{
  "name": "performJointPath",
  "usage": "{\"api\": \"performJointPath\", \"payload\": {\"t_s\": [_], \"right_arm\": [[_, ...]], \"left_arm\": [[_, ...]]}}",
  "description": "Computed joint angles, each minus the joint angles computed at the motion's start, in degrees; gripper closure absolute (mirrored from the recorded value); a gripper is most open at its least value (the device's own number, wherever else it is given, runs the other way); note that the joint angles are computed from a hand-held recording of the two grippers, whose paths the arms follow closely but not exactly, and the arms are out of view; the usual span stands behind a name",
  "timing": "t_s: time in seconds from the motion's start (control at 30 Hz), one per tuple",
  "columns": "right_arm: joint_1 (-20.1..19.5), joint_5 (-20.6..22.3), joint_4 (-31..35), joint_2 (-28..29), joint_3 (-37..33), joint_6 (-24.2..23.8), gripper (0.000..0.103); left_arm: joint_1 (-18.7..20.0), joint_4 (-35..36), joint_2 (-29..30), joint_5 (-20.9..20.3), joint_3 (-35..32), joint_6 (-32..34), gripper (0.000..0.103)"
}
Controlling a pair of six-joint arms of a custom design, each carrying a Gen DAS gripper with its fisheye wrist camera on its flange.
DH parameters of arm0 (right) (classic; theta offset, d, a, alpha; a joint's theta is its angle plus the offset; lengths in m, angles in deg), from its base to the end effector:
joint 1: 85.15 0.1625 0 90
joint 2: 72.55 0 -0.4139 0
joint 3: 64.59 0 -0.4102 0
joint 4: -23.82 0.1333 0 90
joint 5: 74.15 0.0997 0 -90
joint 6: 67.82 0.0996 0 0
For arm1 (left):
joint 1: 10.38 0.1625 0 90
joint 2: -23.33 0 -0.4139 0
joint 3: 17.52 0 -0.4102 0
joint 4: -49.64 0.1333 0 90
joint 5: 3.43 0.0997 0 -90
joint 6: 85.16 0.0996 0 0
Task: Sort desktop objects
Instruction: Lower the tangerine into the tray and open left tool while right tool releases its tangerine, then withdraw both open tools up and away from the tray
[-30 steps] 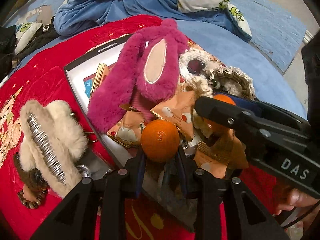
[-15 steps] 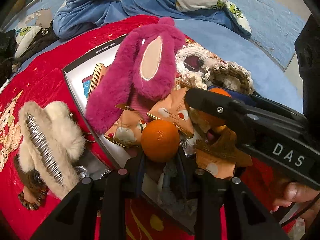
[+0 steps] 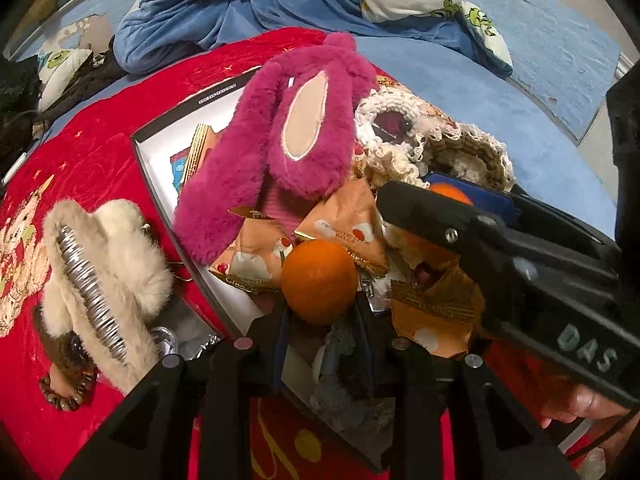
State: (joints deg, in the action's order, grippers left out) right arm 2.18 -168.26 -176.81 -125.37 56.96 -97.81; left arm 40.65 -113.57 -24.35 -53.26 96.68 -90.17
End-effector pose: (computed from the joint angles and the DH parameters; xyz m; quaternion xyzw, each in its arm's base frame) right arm 0.1009 -0.5448 0.1027 0.2079 -0.9099 0.3335 0.1326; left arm -0.1923 -0.5518 0.0283 0.2546 0.9026 -0.1792 0.2974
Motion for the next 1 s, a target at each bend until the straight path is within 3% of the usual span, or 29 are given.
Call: {"api": "performJointPath", "payload": {"t_s": [0.03, 0.07, 0.1, 0.17, 0.27, 0.3, 0.4, 0.73, 0.87, 1.0], "right_arm": [[0.1, 0.1, -0.3, -0.1, 0.2, -0.6, 0.056], [0.0, 0.8, -0.8, -0.2, 0.5, -1.0, 0.041], [0.0, 1.0, -1.4, -0.2, 0.8, -1.3, 0.02], [-0.1, 2.1, -2.4, -0.2, 1.4, -2.1, 0.004], [-0.2, 3.3, -3.0, -0.3, 2.0, -2.2, 0.0], [-0.3, 3.5, -3.4, -0.2, 2.1, -2.0, 0.0], [-0.8, 5.0, -3.8, -0.9, 2.6, -0.3, 0.0], [0.8, 5.9, -6.7, -4.2, 4.0, 0.9, 0.0], [2.2, 5.2, -10.9, -5.4, 5.9, 1.2, 0.0], [3.6, 6.1, -14.4, -7.5, 8.5, 3.0, 0.0]], "left_arm": [[-0.2, 0.1, -0.1, 0.4, 0.1, -0.1, 0.066], [-0.4, 0.0, -0.1, 0.5, 0.2, 0.0, 0.064], [-0.7, -0.9, -0.2, 0.8, 0.6, 0.5, 0.057], [-1.3, -0.8, -0.3, 2.2, 0.9, 0.6, 0.043], [-2.3, -2.1, -1.2, 3.9, 1.9, 1.3, 0.015], [-2.6, -0.8, -1.4, 5.7, 1.7, -0.1, 0.0], [-2.2, -0.3, -3.6, 3.8, 2.3, -1.3, 0.0], [-4.1, 3.6, -6.2, 4.8, 3.1, -4.3, 0.0], [-5.7, 2.5, -7.0, 7.5, 4.4, -4.5, 0.0], [-9.1, 7.5, -11.3, 12.8, 6.6, -8.1, 0.0]]}}
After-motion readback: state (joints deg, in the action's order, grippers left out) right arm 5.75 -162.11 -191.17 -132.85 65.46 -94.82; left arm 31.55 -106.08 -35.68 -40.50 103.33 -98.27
